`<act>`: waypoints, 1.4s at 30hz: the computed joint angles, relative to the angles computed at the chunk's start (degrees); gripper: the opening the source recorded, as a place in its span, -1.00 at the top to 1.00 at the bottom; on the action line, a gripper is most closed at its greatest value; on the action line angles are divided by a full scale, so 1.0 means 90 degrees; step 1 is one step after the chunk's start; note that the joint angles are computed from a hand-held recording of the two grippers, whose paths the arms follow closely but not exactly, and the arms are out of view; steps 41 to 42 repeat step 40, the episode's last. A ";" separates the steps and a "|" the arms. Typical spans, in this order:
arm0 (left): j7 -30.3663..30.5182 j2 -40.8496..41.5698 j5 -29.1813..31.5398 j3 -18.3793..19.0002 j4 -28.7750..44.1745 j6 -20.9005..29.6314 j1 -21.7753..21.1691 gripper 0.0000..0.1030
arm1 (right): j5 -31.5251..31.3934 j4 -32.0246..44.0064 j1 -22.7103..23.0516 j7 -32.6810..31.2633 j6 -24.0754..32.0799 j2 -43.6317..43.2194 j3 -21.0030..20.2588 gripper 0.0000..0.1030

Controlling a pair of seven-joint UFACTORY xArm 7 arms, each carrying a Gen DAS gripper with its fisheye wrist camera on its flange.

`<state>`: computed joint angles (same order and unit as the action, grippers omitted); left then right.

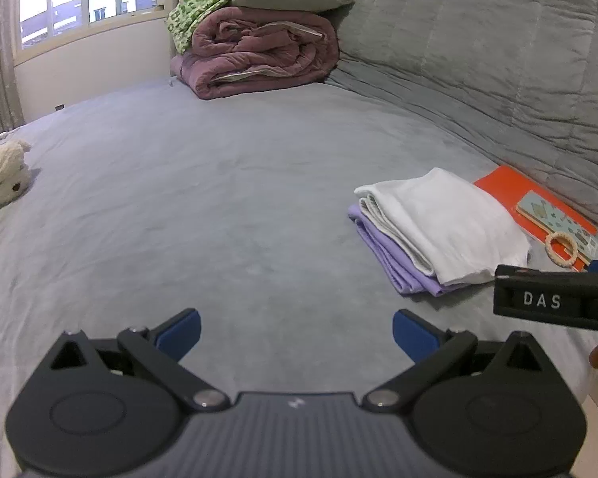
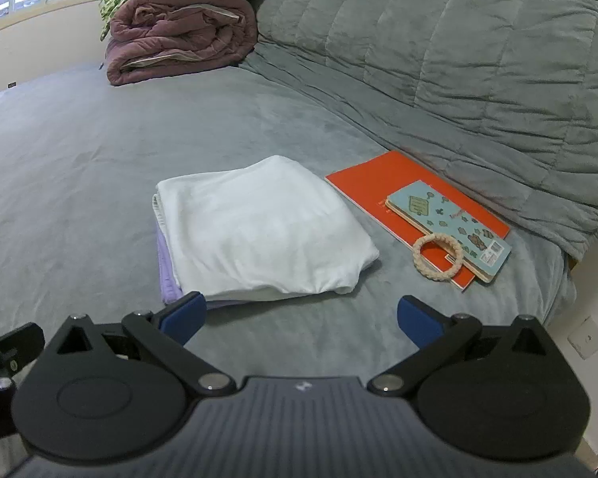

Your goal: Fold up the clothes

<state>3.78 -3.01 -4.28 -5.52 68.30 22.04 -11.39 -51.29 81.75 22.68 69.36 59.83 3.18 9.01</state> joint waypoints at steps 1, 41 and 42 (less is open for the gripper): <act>0.0003 0.0010 -0.0003 -0.0002 0.0012 0.0008 -0.0003 -0.99 | 0.0001 0.0003 0.0000 -0.0009 -0.0003 0.0003 0.0000 -1.00; 0.0149 0.0119 0.0098 -0.0095 0.0178 0.0093 -0.0172 -0.99 | 0.0195 -0.0109 -0.0087 0.0047 -0.0073 -0.0093 0.0017 -1.00; 0.0149 0.0119 0.0098 -0.0095 0.0178 0.0093 -0.0172 -0.99 | 0.0195 -0.0109 -0.0087 0.0047 -0.0073 -0.0093 0.0017 -1.00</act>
